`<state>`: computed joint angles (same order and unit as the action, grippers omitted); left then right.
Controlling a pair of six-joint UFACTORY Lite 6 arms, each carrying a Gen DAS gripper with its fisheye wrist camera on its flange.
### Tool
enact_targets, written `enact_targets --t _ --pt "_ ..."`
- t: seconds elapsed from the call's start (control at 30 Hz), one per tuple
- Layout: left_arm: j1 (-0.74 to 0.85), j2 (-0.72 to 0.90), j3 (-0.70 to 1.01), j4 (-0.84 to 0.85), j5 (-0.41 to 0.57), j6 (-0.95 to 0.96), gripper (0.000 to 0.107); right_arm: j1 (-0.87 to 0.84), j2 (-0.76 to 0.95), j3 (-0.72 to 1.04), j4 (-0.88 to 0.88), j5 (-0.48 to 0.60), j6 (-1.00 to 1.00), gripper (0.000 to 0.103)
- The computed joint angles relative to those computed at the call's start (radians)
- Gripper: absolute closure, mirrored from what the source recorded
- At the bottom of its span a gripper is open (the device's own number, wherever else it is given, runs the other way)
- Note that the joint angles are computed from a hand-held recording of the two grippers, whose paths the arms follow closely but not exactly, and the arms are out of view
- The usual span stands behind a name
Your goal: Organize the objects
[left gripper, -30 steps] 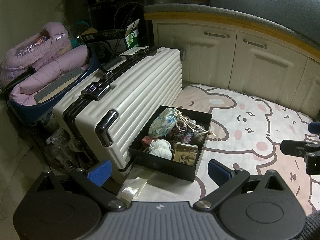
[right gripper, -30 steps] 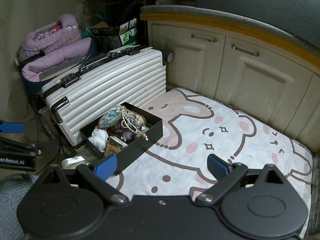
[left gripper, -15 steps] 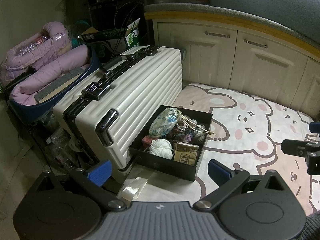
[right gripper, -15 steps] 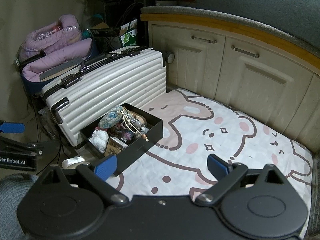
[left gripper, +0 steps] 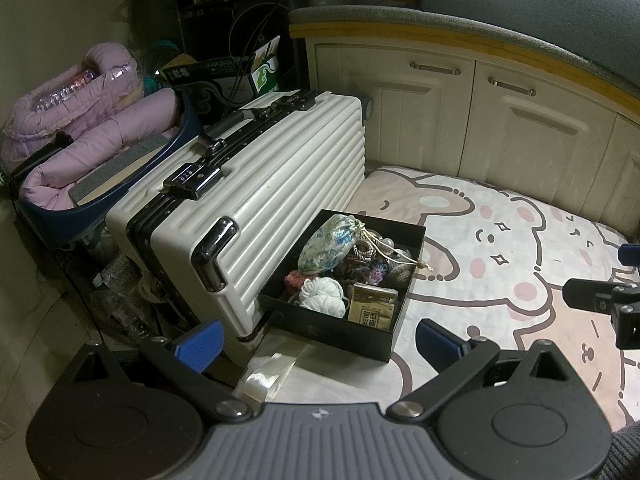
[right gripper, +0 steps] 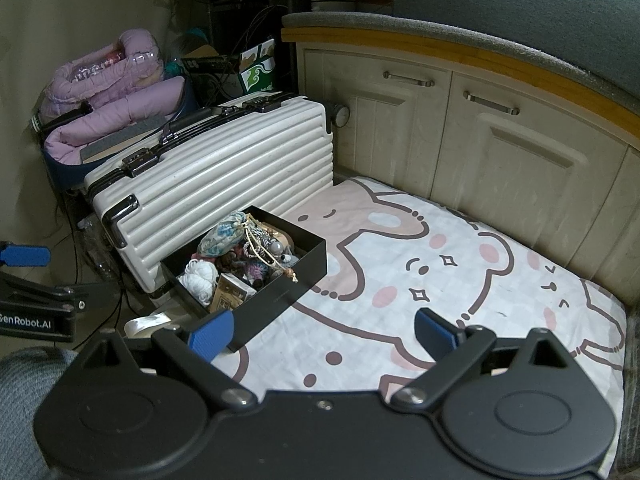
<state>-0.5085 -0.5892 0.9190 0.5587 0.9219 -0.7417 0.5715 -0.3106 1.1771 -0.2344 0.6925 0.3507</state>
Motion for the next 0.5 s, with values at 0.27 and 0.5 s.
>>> enact_targets --t 0.27,0.5 --pt "0.001 0.004 0.004 -0.001 0.001 0.001 0.006 -0.002 0.001 0.001 0.004 0.000 -0.003 0.005" --pt "0.000 -0.005 -0.005 0.001 0.001 -0.001 0.006 0.001 0.001 0.001 0.001 0.000 0.002 0.005"
